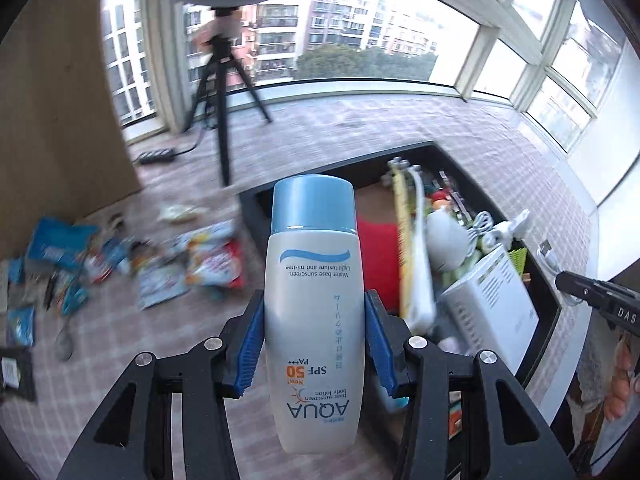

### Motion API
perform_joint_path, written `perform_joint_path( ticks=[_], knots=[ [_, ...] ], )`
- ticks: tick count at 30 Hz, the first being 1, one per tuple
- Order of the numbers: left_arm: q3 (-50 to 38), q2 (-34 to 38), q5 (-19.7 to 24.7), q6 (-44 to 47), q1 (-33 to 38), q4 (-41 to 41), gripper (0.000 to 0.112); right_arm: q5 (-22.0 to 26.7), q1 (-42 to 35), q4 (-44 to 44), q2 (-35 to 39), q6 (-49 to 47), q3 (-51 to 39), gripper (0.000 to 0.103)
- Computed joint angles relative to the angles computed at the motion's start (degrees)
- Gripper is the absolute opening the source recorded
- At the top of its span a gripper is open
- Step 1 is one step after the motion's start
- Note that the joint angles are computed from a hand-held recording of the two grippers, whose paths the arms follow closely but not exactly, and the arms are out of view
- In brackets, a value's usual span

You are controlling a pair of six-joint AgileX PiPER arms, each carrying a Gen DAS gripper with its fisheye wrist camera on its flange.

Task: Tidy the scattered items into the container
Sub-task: 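Carry the bottle and cable over the black tray and open both tools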

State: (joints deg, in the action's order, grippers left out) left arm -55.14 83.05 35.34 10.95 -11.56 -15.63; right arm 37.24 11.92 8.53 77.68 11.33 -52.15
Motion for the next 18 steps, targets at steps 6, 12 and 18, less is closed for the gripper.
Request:
perform_joint_path(
  ticks=[6,12,18],
  knots=[
    [-9.0,7.5,0.0,-6.6,-5.8,5.0,0.045,0.1,-9.1,3.8,-0.6,-7.6,2.7,0.016],
    [-14.5,11.4,1.8,-8.3,-4.8,4.9,0.053,-0.4,-10.8,6.6,-1.3,-10.4,3.2,0.040],
    [-11.3,9.4,1.1,-6.2,-2.0,5.0,0.052,-1.4,-9.4,7.5,0.0,-9.2,2.3,0.040]
  ],
)
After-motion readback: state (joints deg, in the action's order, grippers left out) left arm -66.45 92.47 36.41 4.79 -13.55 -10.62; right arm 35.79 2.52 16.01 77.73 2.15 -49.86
